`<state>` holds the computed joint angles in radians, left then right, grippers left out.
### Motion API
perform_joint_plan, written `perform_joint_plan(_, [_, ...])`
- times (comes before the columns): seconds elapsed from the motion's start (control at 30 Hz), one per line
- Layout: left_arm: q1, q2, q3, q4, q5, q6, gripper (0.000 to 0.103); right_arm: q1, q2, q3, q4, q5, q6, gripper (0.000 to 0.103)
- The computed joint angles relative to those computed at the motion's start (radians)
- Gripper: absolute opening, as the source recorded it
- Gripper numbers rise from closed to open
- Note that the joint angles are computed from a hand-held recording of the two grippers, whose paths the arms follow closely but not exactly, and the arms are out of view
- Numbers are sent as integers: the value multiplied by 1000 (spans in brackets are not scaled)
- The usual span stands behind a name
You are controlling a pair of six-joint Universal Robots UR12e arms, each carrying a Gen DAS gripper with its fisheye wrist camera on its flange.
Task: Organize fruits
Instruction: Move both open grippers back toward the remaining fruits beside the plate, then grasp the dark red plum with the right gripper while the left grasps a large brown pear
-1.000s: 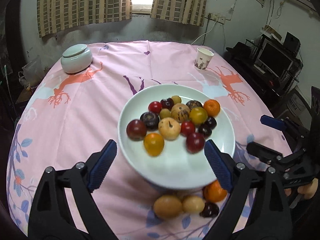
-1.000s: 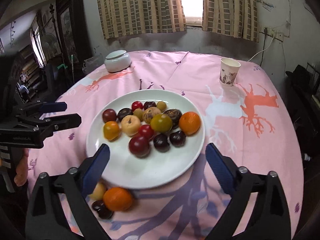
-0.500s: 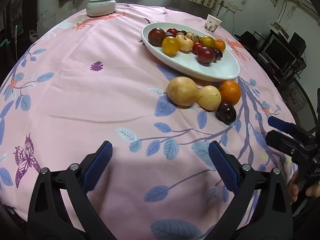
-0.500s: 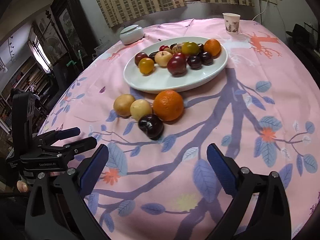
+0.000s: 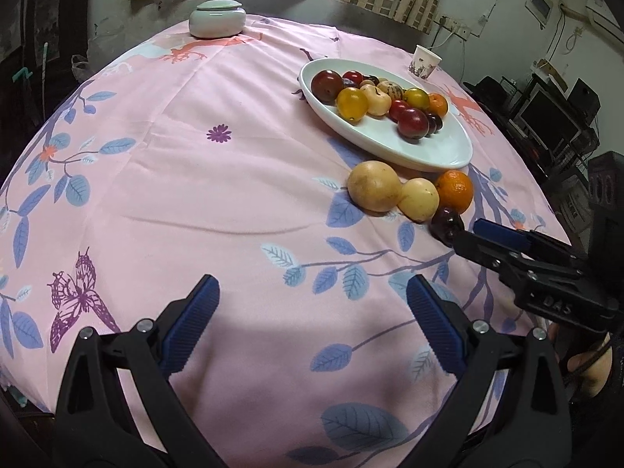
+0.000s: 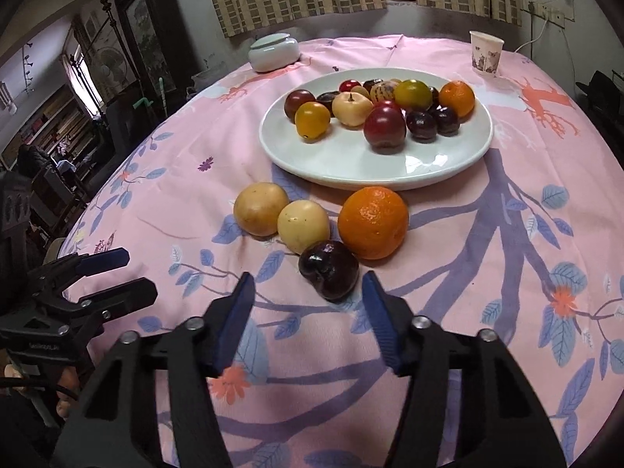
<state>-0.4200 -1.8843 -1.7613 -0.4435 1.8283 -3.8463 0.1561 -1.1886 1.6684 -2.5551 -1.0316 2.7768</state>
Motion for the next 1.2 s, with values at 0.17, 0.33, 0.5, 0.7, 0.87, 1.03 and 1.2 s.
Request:
perform_joint_plan(0.17, [0, 3, 0, -12, 9, -11, 98, 25, 27, -24, -33, -81, 22, 44])
perform_joint_plan(0.33, [6, -1, 11, -14, -9, -10, 98, 19, 18, -11, -40, -93, 7, 37])
perform_joint_plan(0.5, [2, -41, 72, -47, 25, 35, 98, -26, -29, 43, -54, -33, 12, 37])
perform_joint_plan(0.7, [-2, -119, 181, -158, 89, 110, 98, -76, -58, 82, -52, 25, 50, 37])
perform_joint_plan(0.87, [5, -161, 242, -253, 85, 133, 91, -99, -64, 92, -68, 56, 81, 37])
perform_joint_plan(1.03, [14, -176, 263, -254, 72, 122, 90, -108, -58, 88, -54, 95, 87, 37])
perform_joint_plan(1.2, [11, -191, 280, -229, 60, 140, 71, -108, -53, 81, -28, 109, 80, 37])
